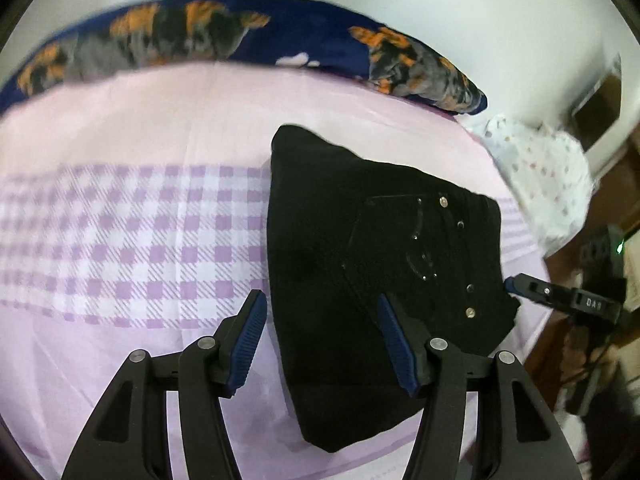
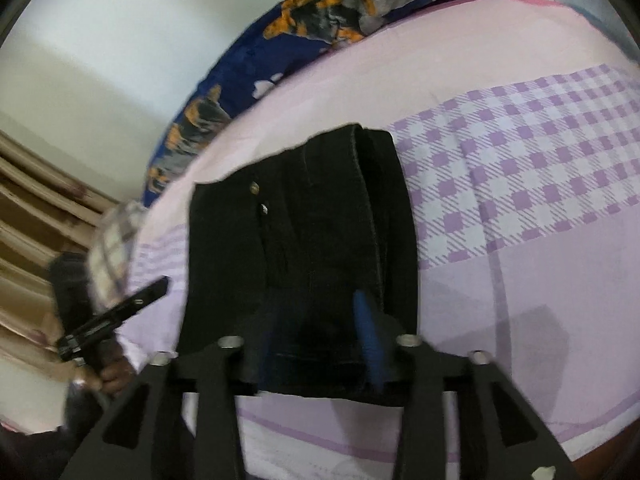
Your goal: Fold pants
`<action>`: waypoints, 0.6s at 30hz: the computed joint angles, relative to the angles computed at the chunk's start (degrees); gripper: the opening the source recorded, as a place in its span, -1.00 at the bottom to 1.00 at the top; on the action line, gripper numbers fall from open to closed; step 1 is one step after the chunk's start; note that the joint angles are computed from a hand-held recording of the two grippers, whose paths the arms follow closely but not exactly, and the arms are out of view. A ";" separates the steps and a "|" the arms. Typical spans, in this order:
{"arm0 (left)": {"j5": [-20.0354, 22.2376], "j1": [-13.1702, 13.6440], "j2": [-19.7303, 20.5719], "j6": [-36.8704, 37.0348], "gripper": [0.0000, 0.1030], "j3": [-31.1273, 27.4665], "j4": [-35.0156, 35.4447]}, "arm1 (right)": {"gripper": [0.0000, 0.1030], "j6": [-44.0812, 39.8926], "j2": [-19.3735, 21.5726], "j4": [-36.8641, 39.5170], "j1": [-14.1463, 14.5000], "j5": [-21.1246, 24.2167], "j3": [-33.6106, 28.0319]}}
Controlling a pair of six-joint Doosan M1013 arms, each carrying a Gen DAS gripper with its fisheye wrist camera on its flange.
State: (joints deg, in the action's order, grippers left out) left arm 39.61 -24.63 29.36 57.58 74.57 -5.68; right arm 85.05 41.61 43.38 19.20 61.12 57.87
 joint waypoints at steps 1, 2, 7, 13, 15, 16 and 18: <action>0.10 0.43 0.17 1.16 0.14 -0.03 -2.26 | -0.04 -0.82 0.12 1.23 -0.41 0.37 -0.11; 0.24 0.91 0.43 2.67 0.14 -0.08 -4.52 | 0.01 -1.27 0.46 1.61 -0.72 1.23 -0.64; 0.96 2.27 1.49 5.75 0.14 -0.04 -12.60 | 0.15 -0.47 2.87 2.80 -2.22 6.23 -3.51; 2.22 2.82 2.54 10.40 0.14 -0.57 -18.06 | 0.20 -0.35 5.69 6.55 -3.50 9.99 -6.08; 3.06 2.90 2.86 10.90 0.14 -0.89 -18.64 | 0.19 -0.45 6.74 6.89 -3.72 11.86 -7.41; 3.33 2.90 3.07 11.46 0.14 -1.08 -18.98 | 0.19 -1.15 6.98 7.01 -3.81 12.25 -7.66; 3.48 2.95 3.23 12.24 0.14 -1.38 -19.06 | 0.19 -2.18 7.80 7.25 -3.84 13.58 -9.09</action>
